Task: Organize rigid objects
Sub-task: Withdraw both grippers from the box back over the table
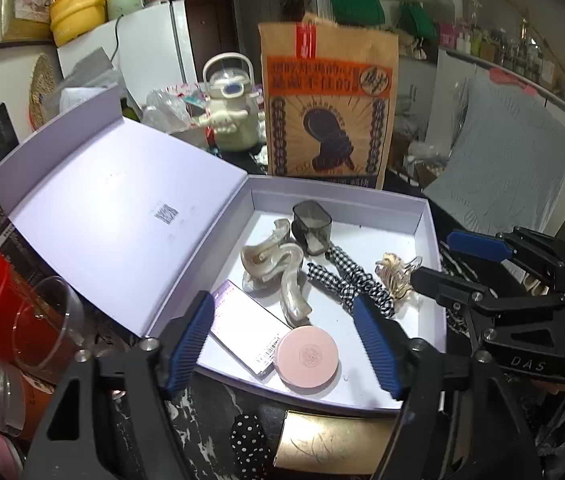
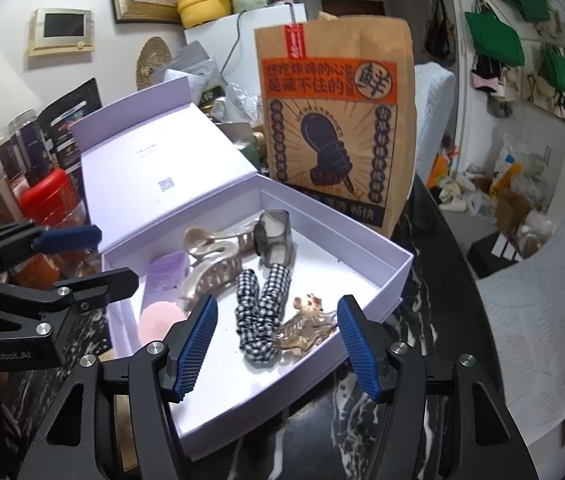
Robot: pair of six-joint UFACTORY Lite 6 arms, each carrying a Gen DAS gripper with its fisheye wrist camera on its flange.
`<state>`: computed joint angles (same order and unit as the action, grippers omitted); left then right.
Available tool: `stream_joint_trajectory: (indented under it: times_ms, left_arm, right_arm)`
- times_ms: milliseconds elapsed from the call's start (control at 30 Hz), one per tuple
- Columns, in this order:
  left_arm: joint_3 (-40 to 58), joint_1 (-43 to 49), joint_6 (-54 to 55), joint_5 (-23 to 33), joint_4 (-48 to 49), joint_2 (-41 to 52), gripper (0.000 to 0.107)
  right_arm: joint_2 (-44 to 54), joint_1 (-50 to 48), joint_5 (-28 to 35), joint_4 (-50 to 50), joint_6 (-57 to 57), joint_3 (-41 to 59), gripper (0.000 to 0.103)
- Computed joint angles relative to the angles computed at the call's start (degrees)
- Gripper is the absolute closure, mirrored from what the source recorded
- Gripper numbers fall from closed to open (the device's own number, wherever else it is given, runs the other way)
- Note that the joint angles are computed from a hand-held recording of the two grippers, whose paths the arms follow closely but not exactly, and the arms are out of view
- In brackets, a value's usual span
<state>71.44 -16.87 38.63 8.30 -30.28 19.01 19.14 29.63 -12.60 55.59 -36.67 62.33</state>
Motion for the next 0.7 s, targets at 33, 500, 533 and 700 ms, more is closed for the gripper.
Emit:
stream_joint_trajectory:
  times_ms: [33,500,533,700]
  left_arm:
    - [-0.4,0.0,0.0,0.2,-0.1,-0.7,0.035]
    - [-8.7,0.6,2.0,2.0,-1.7,-15.6,0.017]
    - [-9.5,0.5,1.7,2.2,-1.4,-16.8,0.017]
    - [-12.9,1.1,6.1,4.1,-6.1,-21.3,0.017]
  right_arm:
    - [-0.8,0.3,0.1,1.8,-1.8,-0.3,0.041]
    - [-13.7,7.2,-4.7,35.4,-36.1,-4.4,0.033]
    - [-14.6,7.9,-5.2,36.9,-37.6,-4.8,0.033]
    - [-19.1,11.2,-7.4,39.0,-38.8,-7.8,0.029]
